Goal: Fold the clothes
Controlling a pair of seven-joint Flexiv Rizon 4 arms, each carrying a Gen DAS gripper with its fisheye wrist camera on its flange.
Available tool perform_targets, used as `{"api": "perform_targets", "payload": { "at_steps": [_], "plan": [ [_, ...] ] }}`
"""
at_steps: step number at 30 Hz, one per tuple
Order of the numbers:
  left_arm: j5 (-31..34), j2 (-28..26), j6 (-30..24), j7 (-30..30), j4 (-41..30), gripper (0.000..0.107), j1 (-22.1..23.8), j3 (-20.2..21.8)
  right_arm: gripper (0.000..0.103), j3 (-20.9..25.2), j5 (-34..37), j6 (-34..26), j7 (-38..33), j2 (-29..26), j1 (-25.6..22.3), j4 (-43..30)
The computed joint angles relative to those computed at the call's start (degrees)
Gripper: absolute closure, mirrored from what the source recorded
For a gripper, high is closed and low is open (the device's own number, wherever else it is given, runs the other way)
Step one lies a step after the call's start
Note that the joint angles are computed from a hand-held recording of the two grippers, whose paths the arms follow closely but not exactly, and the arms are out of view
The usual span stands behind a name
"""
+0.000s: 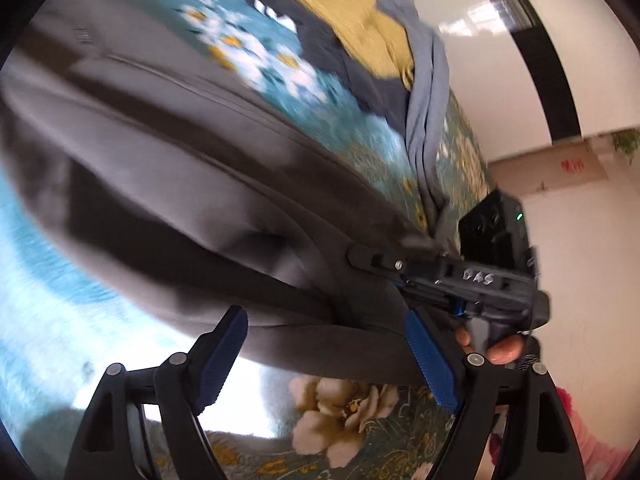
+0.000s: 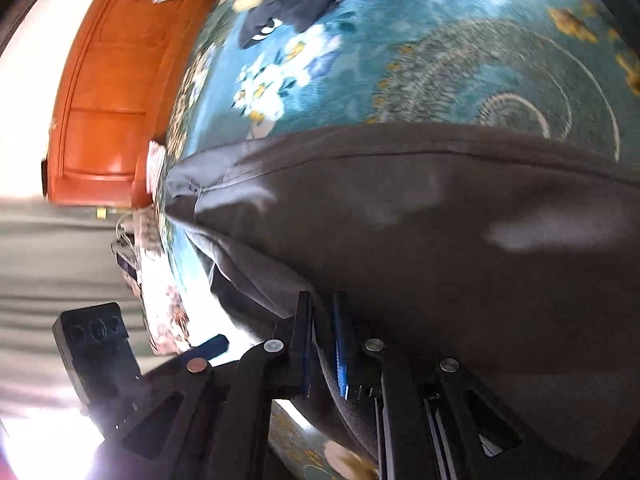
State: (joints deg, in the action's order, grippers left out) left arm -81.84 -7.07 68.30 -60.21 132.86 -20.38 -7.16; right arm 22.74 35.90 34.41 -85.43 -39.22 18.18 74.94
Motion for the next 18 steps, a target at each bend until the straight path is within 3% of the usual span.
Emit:
{"api": "perform_targets", "payload": {
  "at_steps": [3,6,8,12,16,18],
  "plan": [
    [7.3,-2.9,-2.9,-3.0,-2.2,0.023,1.7,0.2,0.09,0.9,3.7,1.7,0.2,0.8,-1.9,0.9],
    [9.8,-5.3,-7.4,-2.9,-4.1,0.021,3.5,-0.5,0.087,1.1,6.2,4.7,-1.0,3.6,-3.5,2.8],
    [9.3,-6.4,-10.2,-1.9,-4.9,0.02,4.5,-1.2,0.077,0.2,6.4,6.2,-1.2,5.9,-4.4,4.9],
    [3.1,-8.5,-13.4,3.6,-7.1,0.017,4.7,-2.9,0.076,-1.2,6.9,8.4,-0.6,9.9,-6.1,9.4],
    [6.1,-11.1,-8.6,2.7,-9.7,0.014,2.9,-3.4,0.075,-2.4,7.9,10.1,1.0,13.0,-7.5,13.9],
    [2.4,-11.4,-9.3,5.0,-10.1,0.01,3.1,-4.7,0.075,-2.8,8.3,10.6,1.7,13.8,-7.6,15.3]
  ]
}}
